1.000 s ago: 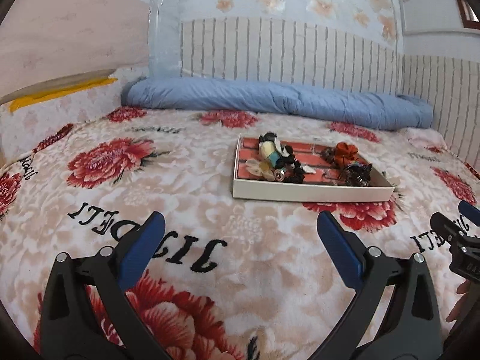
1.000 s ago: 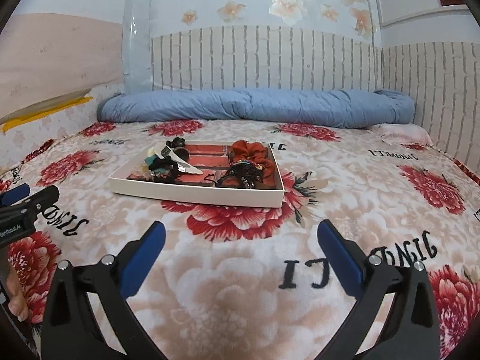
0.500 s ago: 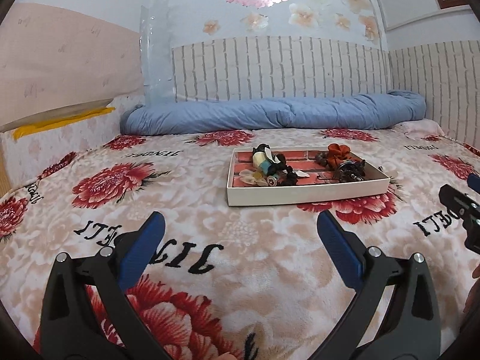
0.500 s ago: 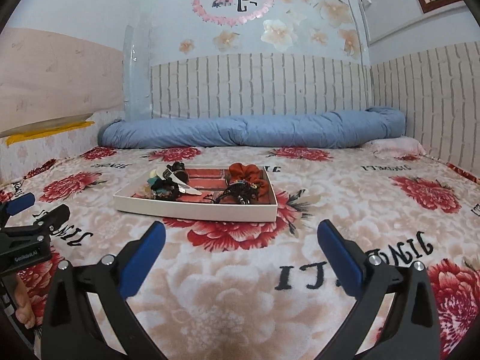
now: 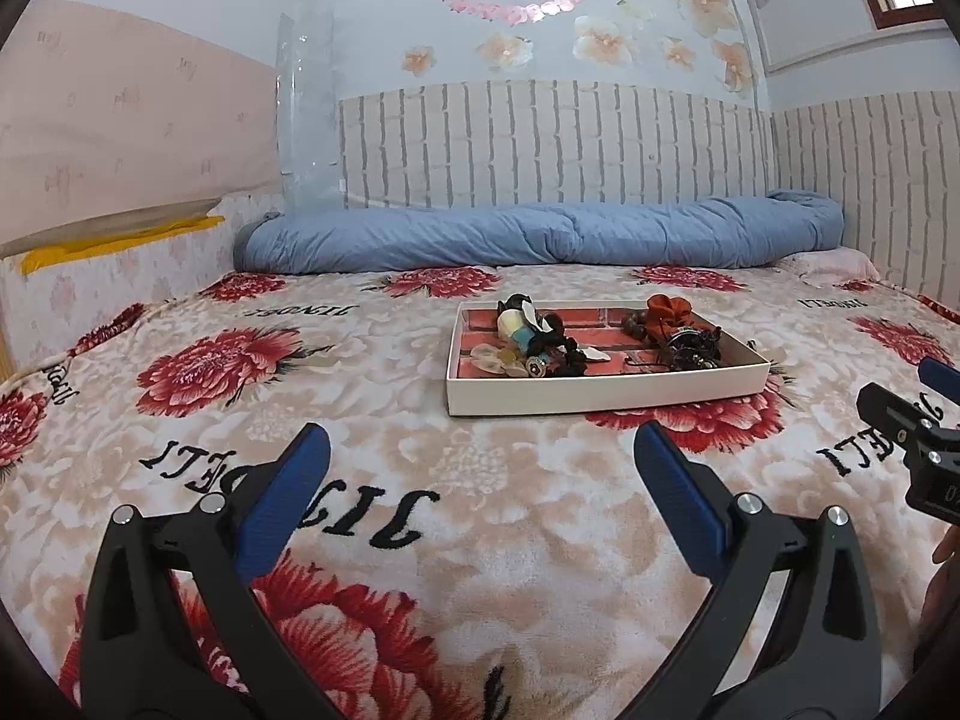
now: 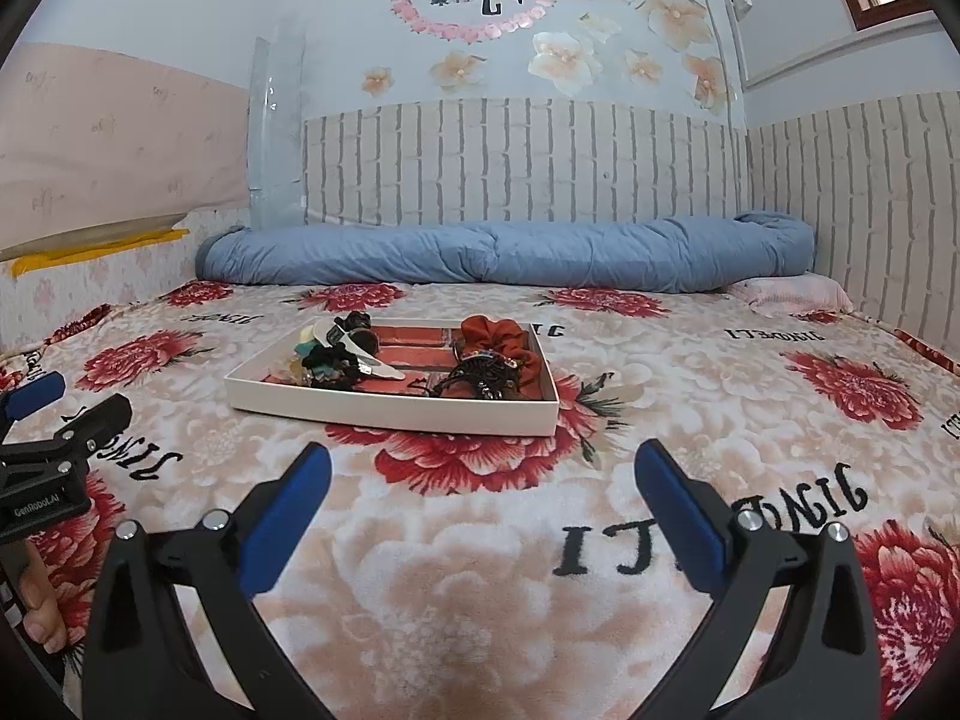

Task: Organize jewelry

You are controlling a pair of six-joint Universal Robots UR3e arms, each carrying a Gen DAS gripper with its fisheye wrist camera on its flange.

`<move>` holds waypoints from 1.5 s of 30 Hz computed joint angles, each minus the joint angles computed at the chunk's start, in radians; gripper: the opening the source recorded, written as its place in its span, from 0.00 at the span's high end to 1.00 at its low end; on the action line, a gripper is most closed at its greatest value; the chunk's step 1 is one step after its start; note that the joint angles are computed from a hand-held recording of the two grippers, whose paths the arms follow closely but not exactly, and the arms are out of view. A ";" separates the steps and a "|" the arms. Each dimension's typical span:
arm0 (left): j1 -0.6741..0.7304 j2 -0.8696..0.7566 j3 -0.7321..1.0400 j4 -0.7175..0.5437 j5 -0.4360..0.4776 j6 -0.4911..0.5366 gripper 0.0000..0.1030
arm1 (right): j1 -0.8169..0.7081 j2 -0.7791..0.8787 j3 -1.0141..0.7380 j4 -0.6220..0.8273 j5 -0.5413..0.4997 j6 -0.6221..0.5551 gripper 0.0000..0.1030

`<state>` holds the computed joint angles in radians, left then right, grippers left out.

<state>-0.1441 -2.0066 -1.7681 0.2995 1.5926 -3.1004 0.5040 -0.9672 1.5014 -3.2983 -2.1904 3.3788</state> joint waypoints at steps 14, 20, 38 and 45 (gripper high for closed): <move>0.005 -0.001 0.004 -0.013 -0.013 0.000 0.05 | 0.000 0.001 -0.001 -0.001 0.000 -0.003 0.04; 0.005 0.002 0.003 -0.015 -0.015 0.003 0.05 | 0.000 0.003 -0.003 -0.002 -0.001 -0.005 0.04; 0.004 0.000 0.006 -0.015 -0.014 0.003 0.05 | 0.001 0.005 -0.006 -0.003 -0.002 -0.007 0.04; 0.005 0.000 0.004 -0.014 -0.015 0.003 0.05 | 0.001 0.006 -0.006 -0.005 -0.003 -0.008 0.04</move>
